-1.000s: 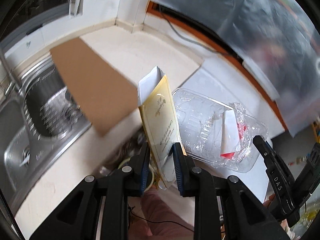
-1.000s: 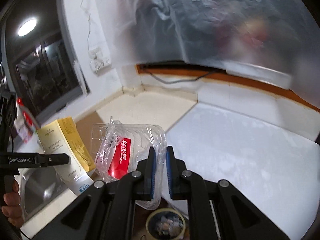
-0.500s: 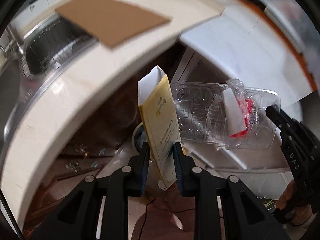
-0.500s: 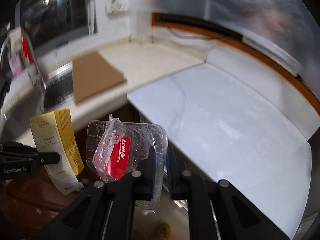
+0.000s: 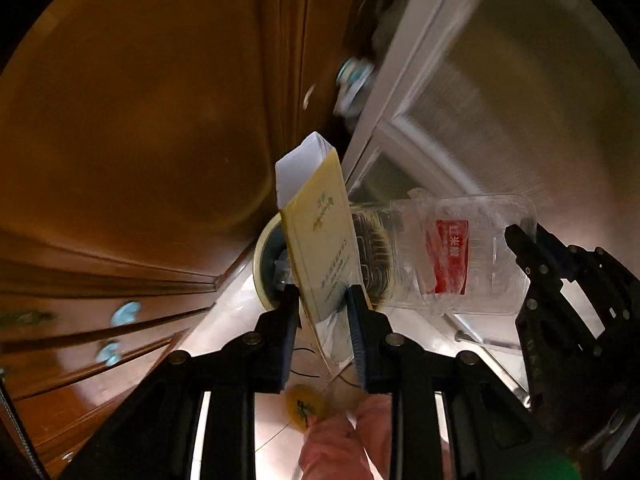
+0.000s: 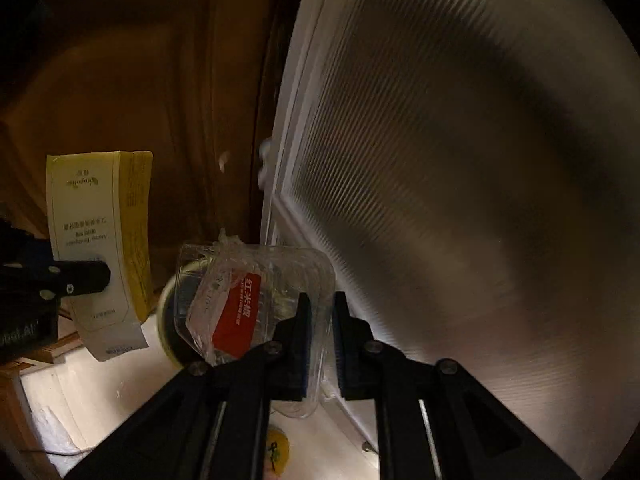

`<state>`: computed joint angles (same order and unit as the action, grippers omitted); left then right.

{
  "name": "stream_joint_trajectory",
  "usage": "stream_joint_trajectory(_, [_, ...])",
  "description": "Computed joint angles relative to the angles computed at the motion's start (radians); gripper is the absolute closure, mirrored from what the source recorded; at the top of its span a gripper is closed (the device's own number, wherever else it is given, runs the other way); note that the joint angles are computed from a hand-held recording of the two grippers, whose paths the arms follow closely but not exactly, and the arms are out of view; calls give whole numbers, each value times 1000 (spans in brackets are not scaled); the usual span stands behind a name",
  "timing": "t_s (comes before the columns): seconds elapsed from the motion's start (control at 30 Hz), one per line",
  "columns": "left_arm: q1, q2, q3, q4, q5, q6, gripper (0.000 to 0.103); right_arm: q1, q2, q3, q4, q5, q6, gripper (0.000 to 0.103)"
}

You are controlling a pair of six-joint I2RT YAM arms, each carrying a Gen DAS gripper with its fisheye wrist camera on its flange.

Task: Collect trash
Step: 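Carry the yellow box and clear tray down toward the floor bin, then open both grippers over the bin to drop the box and tray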

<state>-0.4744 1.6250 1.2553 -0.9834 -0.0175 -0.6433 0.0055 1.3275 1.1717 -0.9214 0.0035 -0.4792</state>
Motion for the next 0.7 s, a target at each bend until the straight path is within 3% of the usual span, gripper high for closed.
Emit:
stream_joint_trajectory(0.2, [40,149,-75,169,8,21,74,62,116,-162,249,31,71,92])
stream_joint_trajectory(0.33, [45,202,-114,228,-4,49,69,87,183,-206,320,20,98,89])
stream_joint_trajectory(0.4, [59,217,-122,231,3,77,50,84,215,-218,333,7,94,87])
stream_joint_trajectory(0.43, [57,232,-116,221,-1,79,32,84,229,-219,337,4,88,86])
stream_joint_trajectory(0.47, [53,247,-107,208,-10,74,28,82,244,-211,337,-2,81,86])
stream_joint_trajectory(0.7, [41,319,-27,164,-20,69,28,56,234,-201,301,-40,74,68])
